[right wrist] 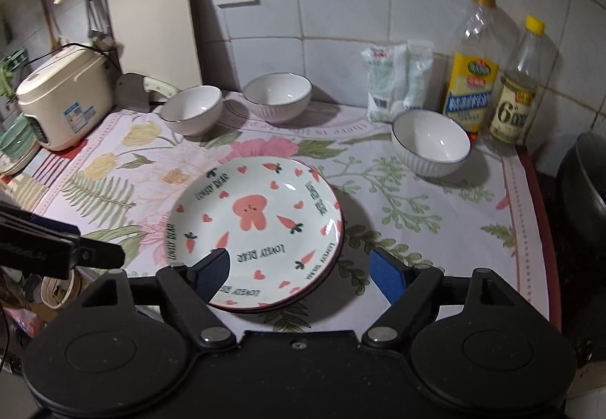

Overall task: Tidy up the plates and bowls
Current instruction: 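Move both tools to the rim of the white bowl beside the cleaver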

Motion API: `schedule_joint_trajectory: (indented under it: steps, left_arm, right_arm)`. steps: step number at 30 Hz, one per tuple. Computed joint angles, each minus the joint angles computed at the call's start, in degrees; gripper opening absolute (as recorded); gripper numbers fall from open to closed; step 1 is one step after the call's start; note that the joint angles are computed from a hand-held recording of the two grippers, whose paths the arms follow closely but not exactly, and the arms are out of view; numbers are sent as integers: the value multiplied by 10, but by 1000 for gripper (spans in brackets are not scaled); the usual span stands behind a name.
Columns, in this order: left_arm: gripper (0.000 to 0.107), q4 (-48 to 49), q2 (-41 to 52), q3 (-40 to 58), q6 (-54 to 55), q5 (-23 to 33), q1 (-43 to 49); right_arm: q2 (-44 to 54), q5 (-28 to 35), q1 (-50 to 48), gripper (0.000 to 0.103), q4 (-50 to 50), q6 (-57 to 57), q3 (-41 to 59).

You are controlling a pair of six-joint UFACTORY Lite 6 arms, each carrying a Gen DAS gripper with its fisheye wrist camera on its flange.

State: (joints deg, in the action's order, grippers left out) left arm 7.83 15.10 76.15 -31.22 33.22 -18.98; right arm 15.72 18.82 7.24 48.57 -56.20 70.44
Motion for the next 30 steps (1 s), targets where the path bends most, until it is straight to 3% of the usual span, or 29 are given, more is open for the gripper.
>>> schedule_joint_trajectory:
  steps: [11, 16, 24, 30]
  left_arm:
    - [75, 69, -47, 3, -25, 7, 28]
    - [75, 113, -43, 14, -39, 10, 46]
    - [77, 94, -20, 43, 12, -18, 100]
    - [77, 7, 38, 80, 93, -79, 165]
  right_arm:
    - [-16, 38, 40, 84, -17, 25, 75]
    - [10, 41, 53, 84, 62, -37, 124]
    - [125, 74, 76, 84, 88, -22, 278]
    - [270, 81, 97, 84, 80, 25, 460]
